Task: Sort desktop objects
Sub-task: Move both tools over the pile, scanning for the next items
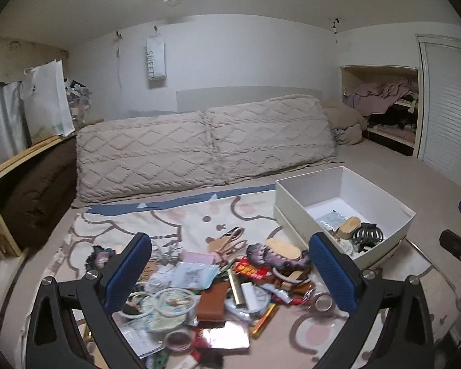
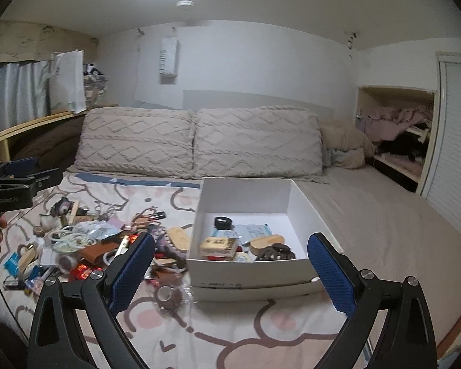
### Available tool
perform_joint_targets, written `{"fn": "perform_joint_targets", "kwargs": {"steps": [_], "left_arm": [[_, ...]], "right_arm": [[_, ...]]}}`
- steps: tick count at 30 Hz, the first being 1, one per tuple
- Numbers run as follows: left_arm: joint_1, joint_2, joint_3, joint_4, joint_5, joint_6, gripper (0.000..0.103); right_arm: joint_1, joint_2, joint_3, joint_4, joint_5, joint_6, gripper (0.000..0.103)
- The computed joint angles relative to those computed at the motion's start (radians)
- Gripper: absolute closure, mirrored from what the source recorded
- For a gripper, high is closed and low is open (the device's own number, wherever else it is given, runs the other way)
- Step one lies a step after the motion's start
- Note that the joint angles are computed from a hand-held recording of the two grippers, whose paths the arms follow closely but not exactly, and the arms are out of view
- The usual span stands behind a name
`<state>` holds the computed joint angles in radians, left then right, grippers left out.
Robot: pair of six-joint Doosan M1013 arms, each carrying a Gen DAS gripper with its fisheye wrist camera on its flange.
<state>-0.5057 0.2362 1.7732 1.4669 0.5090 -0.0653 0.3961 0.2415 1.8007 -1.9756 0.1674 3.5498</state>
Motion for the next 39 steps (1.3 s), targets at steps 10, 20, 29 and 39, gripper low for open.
{"fn": "perform_joint_targets", "kwargs": {"steps": [10,20,29,39], "left_arm": [[-0.003,-0.051,0.092,0.124,0.053,-0.105,0.0],[0.008,-0.084,0.175,0.204,0.097,-0.209,0.0],[0.043,-0.081,0.218,0.196,0.112,-0.245,0.0],[0.068,-0.071,0.269,0.137,0.08,-0.266,0.0]], "right_arm": [[0.034,-0.016,0.046,-0.285,-0.002,0.281,0.0],[0.065,0.003,0.063,-0.366,-0.002,0.378,0.0],[0.069,0.034,0.055,-0.416,-0.03,0.469,0.0],[0.074,0.076,0.042,-0.466,-0.045,0.536,0.0]]}}
